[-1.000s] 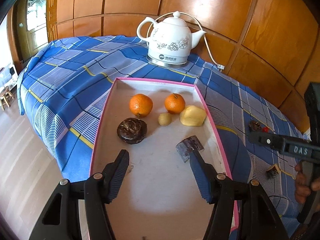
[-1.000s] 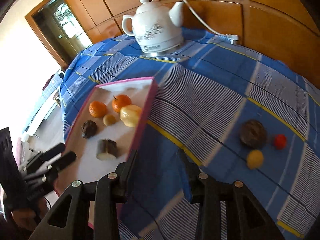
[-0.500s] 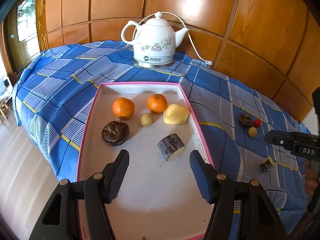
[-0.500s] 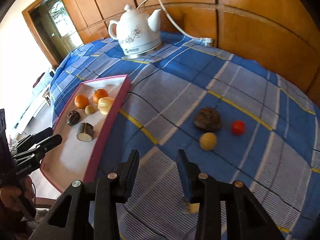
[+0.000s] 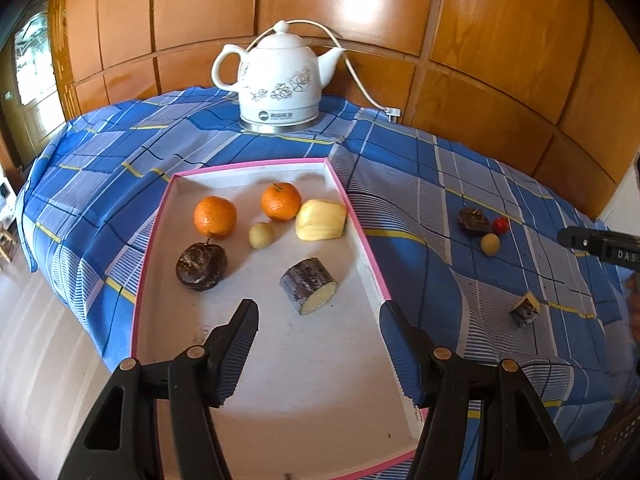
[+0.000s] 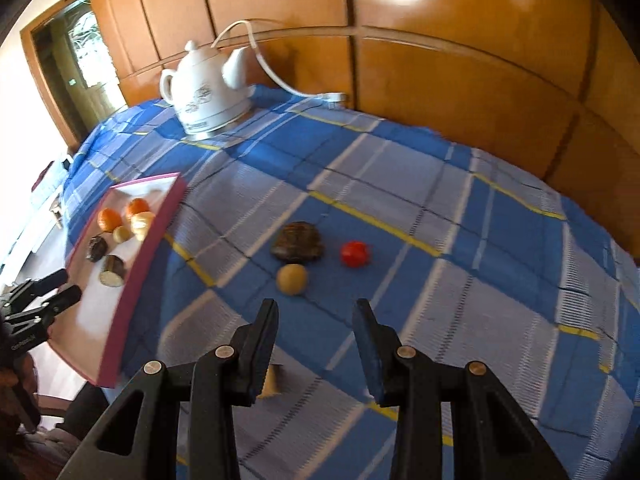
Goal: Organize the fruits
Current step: 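Move the left tool to the small tan round fruit and close on it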
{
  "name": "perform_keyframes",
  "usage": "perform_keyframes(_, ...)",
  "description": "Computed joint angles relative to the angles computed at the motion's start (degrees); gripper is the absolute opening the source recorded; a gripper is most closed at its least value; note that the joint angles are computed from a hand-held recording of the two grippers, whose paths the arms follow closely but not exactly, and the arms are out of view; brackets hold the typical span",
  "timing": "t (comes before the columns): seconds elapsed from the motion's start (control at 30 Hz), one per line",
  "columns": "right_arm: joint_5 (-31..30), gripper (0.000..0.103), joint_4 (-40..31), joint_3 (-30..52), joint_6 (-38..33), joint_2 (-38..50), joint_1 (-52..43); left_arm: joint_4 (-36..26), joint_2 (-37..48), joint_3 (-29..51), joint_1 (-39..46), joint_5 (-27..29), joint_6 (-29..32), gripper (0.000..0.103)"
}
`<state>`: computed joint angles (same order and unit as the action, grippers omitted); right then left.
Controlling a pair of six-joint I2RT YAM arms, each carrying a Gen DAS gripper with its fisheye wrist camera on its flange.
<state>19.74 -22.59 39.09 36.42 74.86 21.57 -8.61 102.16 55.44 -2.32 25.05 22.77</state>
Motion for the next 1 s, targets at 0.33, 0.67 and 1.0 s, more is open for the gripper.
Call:
perform_keyframes(0.33, 2.14, 0.039, 0.71, -6.62, -0.92, -3.93, -6.3, 2.71, -3.04, -3.44, -3.34, -1.96, 1.52, 0.064)
perform_keyframes(0.67, 1.64, 0.039, -0.34, -6.07, 0.22, -3.32, -7.8, 2.12, -2.77, -3.78, -6.31, -3.12, 1.94, 0.063)
perform_keyframes(1.0, 1.56, 0.039, -1.96, -6.02, 1.99, -3.66, -9.62, -2.76, -0.74, -0.03, -12.08, -1.12, 1.03, 0.058)
